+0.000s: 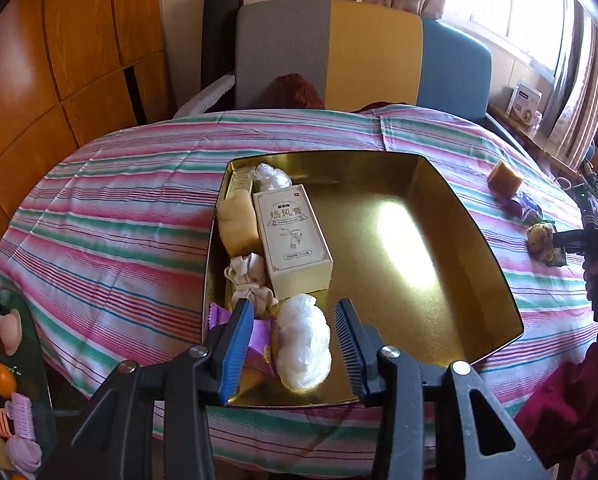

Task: Organize objects
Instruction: 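Carry the rice-cracker packet into the gold tray and open the right tool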

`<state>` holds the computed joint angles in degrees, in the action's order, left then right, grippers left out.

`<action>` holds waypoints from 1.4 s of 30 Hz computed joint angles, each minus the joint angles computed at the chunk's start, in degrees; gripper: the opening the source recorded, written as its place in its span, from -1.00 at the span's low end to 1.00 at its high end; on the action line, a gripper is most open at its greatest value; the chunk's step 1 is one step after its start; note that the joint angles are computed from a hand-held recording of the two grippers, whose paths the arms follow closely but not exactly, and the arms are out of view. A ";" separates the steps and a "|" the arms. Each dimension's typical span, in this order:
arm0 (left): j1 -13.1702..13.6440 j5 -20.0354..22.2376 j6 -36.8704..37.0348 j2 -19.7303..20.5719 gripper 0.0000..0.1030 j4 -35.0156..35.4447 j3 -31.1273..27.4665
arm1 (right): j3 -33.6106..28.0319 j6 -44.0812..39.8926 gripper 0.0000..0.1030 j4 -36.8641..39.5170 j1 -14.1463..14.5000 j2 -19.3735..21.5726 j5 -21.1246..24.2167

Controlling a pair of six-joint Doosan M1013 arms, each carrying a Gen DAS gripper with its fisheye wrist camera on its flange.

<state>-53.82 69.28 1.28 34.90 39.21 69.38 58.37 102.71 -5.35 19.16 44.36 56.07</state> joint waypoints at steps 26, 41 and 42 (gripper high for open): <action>-0.22 -1.23 -3.27 -1.00 -0.18 -0.33 2.32 | 1.93 2.83 -0.39 -1.42 -0.12 -2.08 -2.61; -0.15 -3.11 -5.50 -1.81 -0.18 -0.23 4.00 | 6.22 -0.77 -0.39 0.67 1.42 -7.17 -8.39; -0.13 -3.22 -5.65 -1.86 -0.18 -0.31 4.11 | 6.30 -1.96 -0.39 1.62 1.74 -7.48 -8.81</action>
<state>-53.95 66.06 -4.37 33.04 38.90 73.49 64.67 100.75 -3.73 20.91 36.88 47.26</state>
